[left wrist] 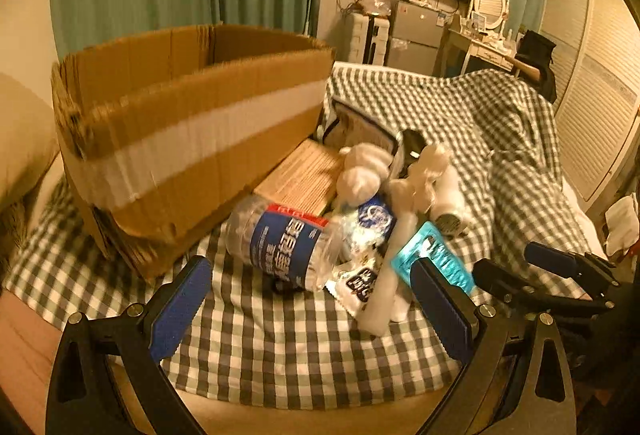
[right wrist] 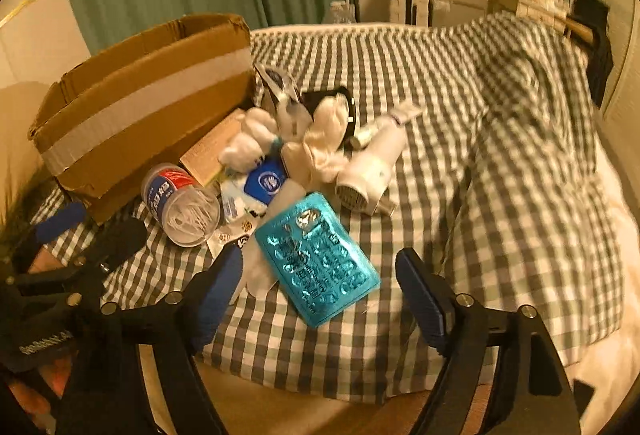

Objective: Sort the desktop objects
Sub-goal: 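Move both tools back toward the pile of items, then grasp the blue-labelled floss bottle with the left tool while the right grasps the teal blister pack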

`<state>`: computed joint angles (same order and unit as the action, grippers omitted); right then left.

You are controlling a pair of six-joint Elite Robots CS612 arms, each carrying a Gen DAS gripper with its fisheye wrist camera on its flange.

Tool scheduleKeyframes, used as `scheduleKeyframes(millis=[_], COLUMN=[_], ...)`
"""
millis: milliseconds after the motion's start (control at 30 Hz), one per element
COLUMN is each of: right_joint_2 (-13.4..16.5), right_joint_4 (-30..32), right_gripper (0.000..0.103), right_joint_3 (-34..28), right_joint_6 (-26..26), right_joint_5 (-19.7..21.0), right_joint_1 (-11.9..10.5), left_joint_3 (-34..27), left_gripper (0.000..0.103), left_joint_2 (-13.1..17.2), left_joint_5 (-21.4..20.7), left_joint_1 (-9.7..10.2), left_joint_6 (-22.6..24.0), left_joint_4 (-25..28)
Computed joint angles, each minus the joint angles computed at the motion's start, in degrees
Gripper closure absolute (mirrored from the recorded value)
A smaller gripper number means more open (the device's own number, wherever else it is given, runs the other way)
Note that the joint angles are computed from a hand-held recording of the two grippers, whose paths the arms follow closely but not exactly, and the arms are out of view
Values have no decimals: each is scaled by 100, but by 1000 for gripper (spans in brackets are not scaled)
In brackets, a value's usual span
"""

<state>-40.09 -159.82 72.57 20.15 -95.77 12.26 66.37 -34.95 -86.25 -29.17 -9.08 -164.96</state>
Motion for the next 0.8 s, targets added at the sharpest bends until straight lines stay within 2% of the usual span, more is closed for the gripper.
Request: scheduleKeyframes(millis=[133,333,467,800], right_joint_2=[41,210,312,615], right_joint_4=[159,673,881,1678], right_gripper=[21,20,20,20], right_joint_3=[-61,-359,-522,-1094], right_joint_6=[162,97,8,-135], right_joint_5=[161,272,332,-27], right_joint_1=[-39,-34,-33,9], left_joint_3=[-95,-354,-465,-900], left_gripper=[1,1,1,1], left_joint_2=[110,305,465,819], left_joint_5=[150,255,317,-94], left_joint_1=[-4,10,15,170], left_joint_6=[54,53,196,248], left_joint_4=[70,329,180,141])
